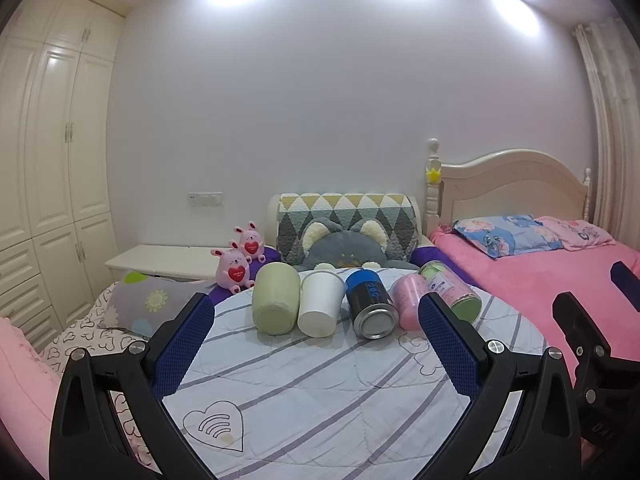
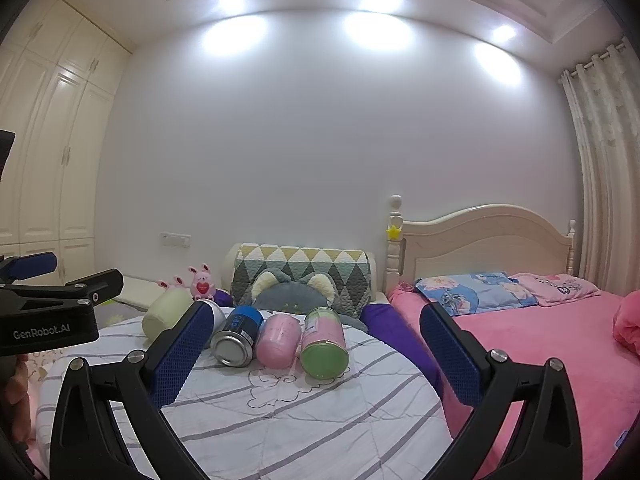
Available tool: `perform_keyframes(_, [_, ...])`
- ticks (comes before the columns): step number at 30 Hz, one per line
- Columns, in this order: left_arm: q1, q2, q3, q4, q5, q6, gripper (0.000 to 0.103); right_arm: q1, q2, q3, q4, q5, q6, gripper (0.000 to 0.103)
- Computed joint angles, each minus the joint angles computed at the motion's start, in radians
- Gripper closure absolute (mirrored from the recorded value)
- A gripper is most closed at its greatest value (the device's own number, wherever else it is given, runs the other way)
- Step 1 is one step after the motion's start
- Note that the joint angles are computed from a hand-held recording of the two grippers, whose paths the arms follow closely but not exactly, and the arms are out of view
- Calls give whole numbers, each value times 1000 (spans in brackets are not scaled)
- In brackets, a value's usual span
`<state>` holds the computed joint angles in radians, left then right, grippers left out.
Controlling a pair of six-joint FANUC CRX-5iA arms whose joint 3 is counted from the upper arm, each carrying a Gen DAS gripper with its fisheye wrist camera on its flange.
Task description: Flip cup upright
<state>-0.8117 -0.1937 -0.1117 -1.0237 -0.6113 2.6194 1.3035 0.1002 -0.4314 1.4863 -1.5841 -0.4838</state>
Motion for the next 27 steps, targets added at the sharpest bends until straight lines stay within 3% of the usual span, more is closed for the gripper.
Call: perform_keyframes(27, [-14, 10, 8, -6, -13, 0, 0, 0, -2, 0, 5, 7, 8, 0])
